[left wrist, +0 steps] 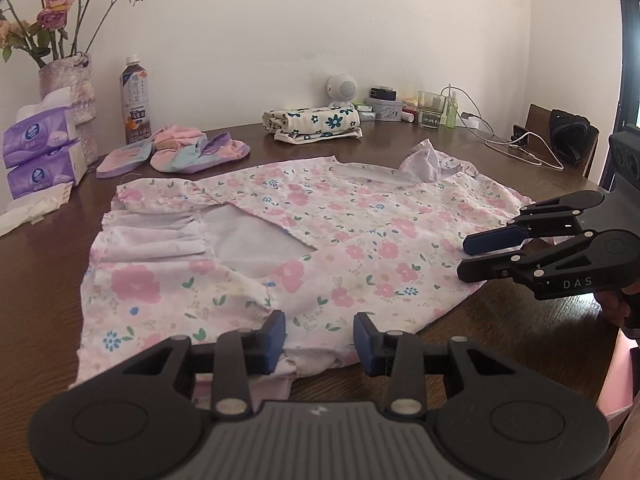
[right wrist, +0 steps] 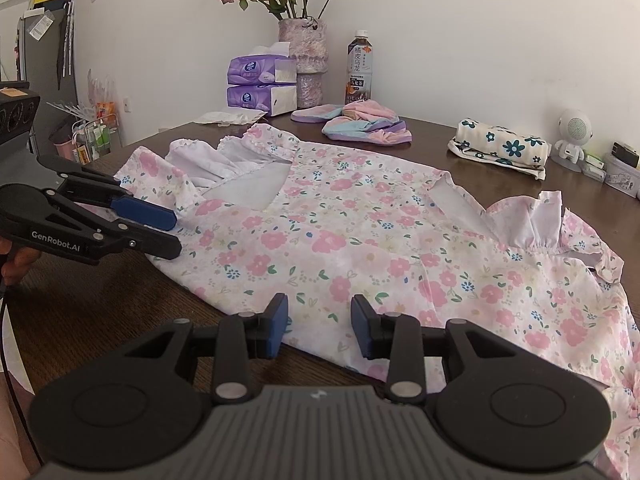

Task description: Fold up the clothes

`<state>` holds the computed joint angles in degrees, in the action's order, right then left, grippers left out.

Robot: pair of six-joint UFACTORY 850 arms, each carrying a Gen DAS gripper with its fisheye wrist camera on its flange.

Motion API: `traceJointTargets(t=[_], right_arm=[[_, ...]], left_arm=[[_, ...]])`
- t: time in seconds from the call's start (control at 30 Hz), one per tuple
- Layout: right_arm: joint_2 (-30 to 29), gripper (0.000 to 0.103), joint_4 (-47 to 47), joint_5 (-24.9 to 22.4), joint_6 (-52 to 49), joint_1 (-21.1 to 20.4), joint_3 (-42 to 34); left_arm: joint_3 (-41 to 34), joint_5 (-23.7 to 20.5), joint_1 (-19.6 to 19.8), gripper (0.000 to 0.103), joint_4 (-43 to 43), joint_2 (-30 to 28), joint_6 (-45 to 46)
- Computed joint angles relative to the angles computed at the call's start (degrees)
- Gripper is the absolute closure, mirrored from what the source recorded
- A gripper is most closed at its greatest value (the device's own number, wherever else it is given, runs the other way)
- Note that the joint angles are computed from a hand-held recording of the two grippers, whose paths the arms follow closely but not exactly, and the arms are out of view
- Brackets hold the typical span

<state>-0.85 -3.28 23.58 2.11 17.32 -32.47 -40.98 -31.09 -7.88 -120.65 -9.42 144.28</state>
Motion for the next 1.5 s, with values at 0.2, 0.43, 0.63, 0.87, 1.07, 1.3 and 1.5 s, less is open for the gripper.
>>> traceJointTargets(t=[0.2, 0.43, 0.63, 0.87, 1.07, 1.3, 1.5], right_arm=[[-0.1, 0.068, 0.0, 0.1, 0.1, 0.0, 0.0], [-0.1, 0.068, 0.0, 0.1, 0.2, 0.0, 0.0], [-0.1, 0.068, -0.8, 0.1, 0.9, -0.3, -0.1], [-0.1, 0.068, -0.6, 0.1, 0.7, -0.2, 0.0], [-0.1, 0.068, -0.8, 0.2, 0.9, -0.3, 0.0], [-0.1, 0.068, -0.6, 0.2, 0.8, -0.3, 0.0], [0.0, 0.068, -0.5, 0.2, 0.7, -0.2, 0.1]], left_arm=[[0.4, -0.3, 0.8, 0.067, 0.1, 0.2, -0.7], [0.3, -1.2, 1.5, 0.067, 2.2, 0.4, -3.6], [0.5, -0.9, 2.1, 0.066, 1.5, 0.6, -5.0], [0.7, 0.6, 2.4, 0.066, -0.9, 0.9, -3.9], [0.7, 2.5, 2.2, 0.063, -2.9, 1.4, -2.8], [0.9, 1.5, 1.3, 0.061, -5.7, 3.0, 1.2], [-1.4, 0.0, -2.3, 0.059, -3.1, 0.5, 1.3]])
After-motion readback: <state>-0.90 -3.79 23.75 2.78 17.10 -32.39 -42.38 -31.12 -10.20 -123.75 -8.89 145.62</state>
